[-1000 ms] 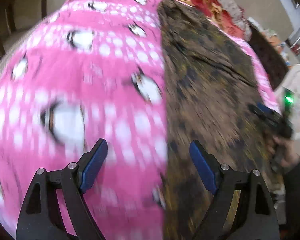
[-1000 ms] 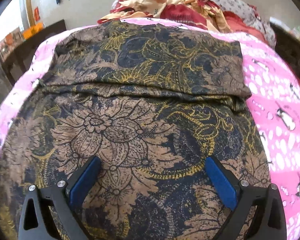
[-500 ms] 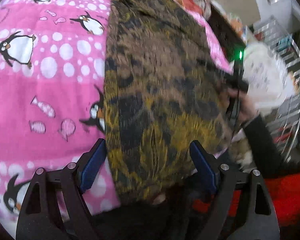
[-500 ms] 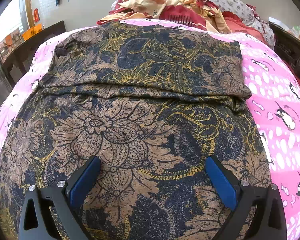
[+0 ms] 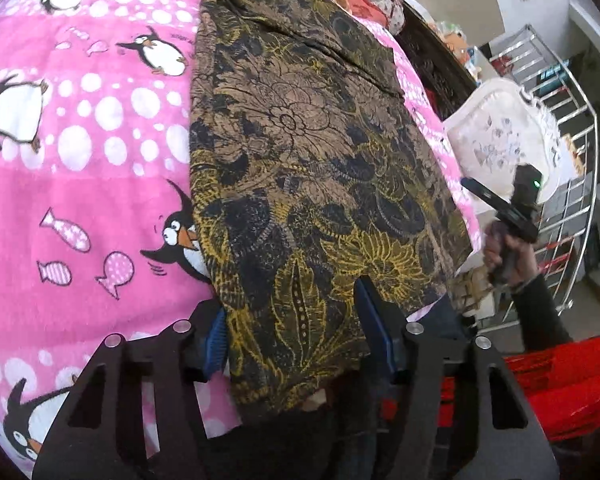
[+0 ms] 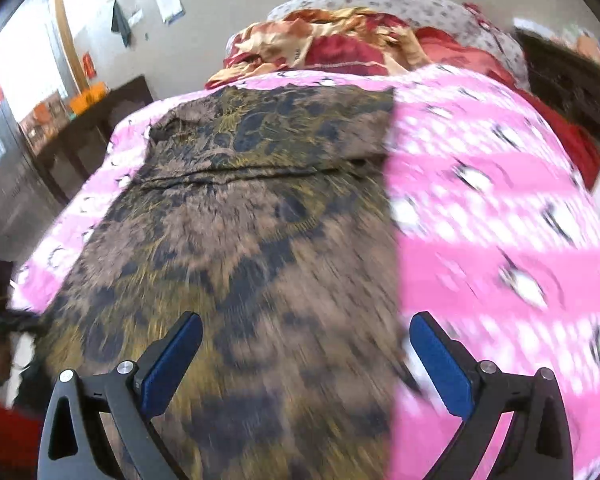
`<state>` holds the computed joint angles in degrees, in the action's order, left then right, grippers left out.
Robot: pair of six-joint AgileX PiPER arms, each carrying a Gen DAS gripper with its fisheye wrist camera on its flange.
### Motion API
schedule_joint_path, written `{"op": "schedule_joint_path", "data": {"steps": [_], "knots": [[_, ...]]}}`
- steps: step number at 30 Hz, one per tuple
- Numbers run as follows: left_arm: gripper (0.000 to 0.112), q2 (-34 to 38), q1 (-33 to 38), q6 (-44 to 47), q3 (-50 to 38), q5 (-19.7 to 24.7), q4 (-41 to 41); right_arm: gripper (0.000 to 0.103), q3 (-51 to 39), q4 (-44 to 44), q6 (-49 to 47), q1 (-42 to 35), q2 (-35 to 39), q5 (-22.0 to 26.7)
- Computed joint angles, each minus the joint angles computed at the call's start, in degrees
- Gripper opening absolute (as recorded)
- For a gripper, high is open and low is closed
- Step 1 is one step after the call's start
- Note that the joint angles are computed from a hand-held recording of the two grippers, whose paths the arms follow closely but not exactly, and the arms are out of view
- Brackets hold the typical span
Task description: Fold small clothes
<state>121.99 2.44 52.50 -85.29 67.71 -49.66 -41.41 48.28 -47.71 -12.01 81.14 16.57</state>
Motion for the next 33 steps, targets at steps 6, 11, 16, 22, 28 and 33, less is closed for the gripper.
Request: {"op": "schedule_joint_path", "data": {"steps": [6,11,16,22,28,33], "knots": [[0.043,-3.39,-2.52,0.82,2.94,-6.55,4.43,0.087,10.37,21.87,-32.32,-23.80,-3.25,28.12],[0.041,-5.30,-3.67,1.04,5.63,-11.11,5.03,0.073,13.59,25.82,-41.88,-29.01,0.68,32.36],[0.041,-5.66,-4.01,0.70,6.53,-12.53,4.55,0.073,10.24,23.34,-42.81,-34.09,8.85,45.23],[0.041,-5.10,-3.69,-1.20,5.51,-11.67,3.78,0.057,7.25,24.02,-42.14,-35.16,15.30,49.57],[0.004,-4.60,-2.44,-3.61,5.36,-12.81,1.84,0.012,8.48,22.70,-42.55,-34.54,11.82,42.43],[0.004,-3.89,-2.00,-3.01,4.17,-12.09,-1.05,0.008,11.29,25.28,-48.15,-35.13,8.97,43.64]]}}
